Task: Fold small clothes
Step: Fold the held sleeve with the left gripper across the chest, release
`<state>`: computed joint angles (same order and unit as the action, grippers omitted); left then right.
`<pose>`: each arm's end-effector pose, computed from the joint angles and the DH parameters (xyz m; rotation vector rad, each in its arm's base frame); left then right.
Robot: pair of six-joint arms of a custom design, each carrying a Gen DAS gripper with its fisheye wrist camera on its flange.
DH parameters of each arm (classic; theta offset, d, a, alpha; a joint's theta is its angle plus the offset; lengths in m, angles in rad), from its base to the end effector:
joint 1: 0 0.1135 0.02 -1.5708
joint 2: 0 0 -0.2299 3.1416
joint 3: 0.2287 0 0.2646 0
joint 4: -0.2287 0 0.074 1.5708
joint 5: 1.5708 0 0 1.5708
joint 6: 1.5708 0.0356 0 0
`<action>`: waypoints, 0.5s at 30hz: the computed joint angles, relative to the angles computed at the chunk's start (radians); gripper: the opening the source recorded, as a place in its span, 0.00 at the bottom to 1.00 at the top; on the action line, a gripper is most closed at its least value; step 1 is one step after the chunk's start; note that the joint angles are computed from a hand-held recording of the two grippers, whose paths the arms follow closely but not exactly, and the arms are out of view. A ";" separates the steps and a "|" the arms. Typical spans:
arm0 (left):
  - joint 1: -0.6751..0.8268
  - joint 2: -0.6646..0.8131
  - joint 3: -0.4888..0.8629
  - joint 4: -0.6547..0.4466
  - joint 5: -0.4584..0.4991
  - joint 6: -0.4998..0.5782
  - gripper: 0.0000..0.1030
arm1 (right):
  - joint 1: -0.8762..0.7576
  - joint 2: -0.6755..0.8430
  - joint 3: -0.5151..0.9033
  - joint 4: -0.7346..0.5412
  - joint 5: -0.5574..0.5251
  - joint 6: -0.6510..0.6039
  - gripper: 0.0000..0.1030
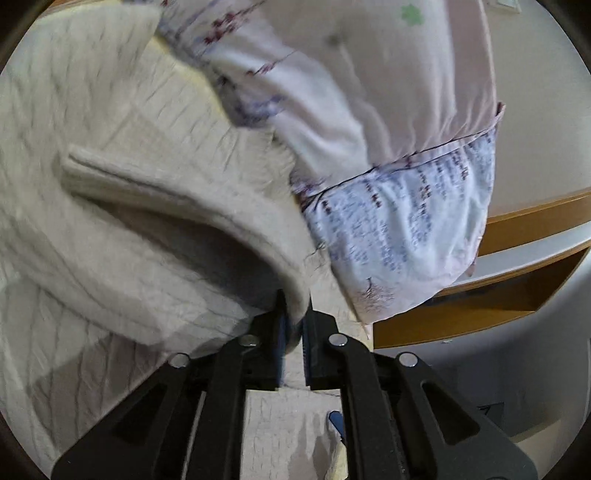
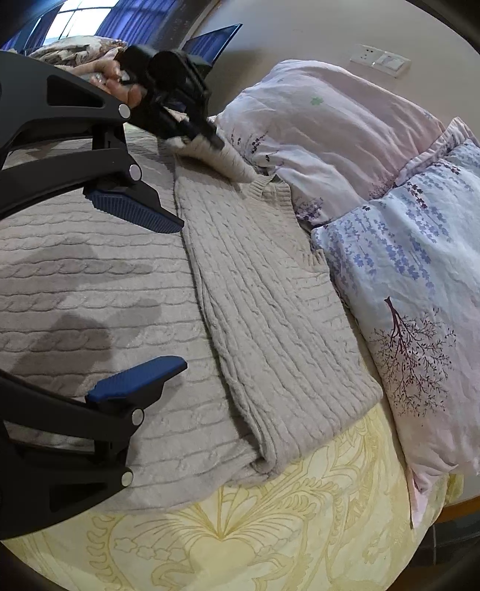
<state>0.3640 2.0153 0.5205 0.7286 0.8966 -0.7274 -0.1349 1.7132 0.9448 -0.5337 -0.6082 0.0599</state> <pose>0.2599 0.0693 0.0019 -0.7670 2.1421 -1.2259 0.3070 -0.0211 0.1056 0.1504 2.7318 0.8434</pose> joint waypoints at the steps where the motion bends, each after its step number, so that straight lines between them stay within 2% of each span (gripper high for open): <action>1: -0.002 0.012 0.017 -0.021 0.002 0.002 0.13 | 0.000 0.000 0.000 0.001 0.001 0.000 0.69; 5: 0.032 -0.011 0.008 -0.076 0.030 0.052 0.29 | 0.005 0.017 0.014 0.001 0.005 0.005 0.69; 9: 0.107 -0.069 -0.006 -0.119 0.059 0.062 0.32 | 0.016 0.014 0.018 -0.002 0.004 -0.003 0.68; 12: 0.150 -0.060 0.021 -0.149 0.047 0.034 0.32 | 0.017 0.007 0.013 0.000 -0.001 -0.004 0.68; 13: 0.158 -0.045 0.034 -0.147 0.042 0.013 0.26 | 0.015 0.003 0.009 0.002 -0.002 -0.004 0.68; 14: 0.159 -0.031 0.043 -0.134 0.040 -0.007 0.13 | 0.013 0.002 0.007 0.002 -0.001 -0.005 0.68; 15: 0.155 -0.017 0.052 -0.112 0.040 -0.026 0.09 | 0.008 0.002 0.005 0.000 0.001 -0.007 0.68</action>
